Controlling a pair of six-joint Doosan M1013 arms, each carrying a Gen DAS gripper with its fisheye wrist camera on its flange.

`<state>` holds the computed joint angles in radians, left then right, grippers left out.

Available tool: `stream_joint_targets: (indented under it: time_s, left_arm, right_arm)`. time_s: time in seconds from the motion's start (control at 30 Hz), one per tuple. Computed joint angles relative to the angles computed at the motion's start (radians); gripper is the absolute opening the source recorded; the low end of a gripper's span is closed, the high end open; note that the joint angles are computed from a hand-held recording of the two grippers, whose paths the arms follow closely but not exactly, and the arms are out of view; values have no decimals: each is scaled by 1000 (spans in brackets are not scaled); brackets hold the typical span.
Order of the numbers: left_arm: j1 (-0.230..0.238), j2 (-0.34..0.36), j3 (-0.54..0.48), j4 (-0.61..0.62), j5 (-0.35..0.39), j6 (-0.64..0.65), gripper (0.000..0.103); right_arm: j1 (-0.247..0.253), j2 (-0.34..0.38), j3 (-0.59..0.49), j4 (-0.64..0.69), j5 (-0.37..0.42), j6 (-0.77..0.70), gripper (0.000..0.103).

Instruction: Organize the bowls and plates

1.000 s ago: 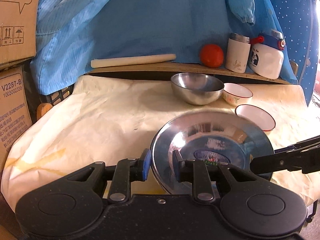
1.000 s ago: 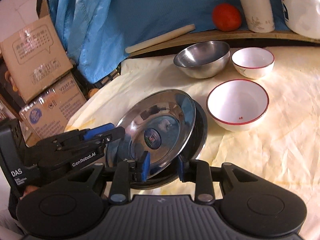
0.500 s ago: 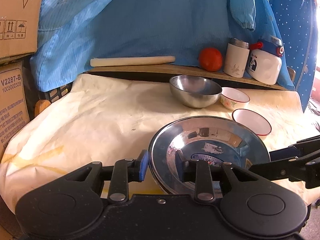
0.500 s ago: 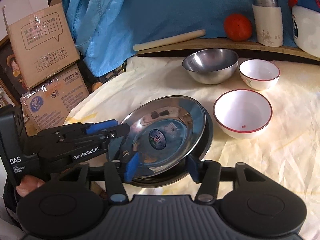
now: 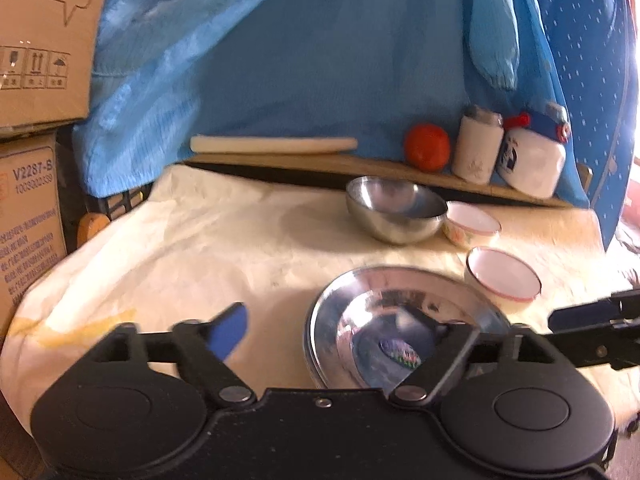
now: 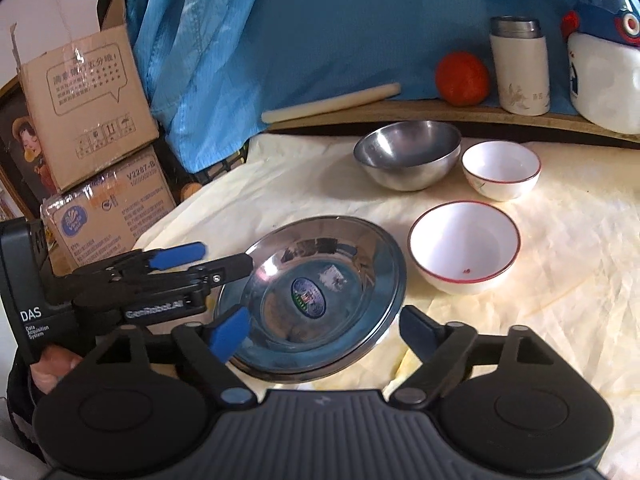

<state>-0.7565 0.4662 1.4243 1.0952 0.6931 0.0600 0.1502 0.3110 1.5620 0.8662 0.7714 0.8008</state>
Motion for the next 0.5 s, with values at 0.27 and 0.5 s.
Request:
stream_joint_targets:
  time_s: [0.27,0.5]
  left_arm:
    - [13,4,-11,29,24,-78,102]
    - [30,22,-40,-18,35,-52,102]
  right_arm:
    - [-14,6,0,51,-11,-4,103]
    - [-22,18,-8,90,-24,-20,103]
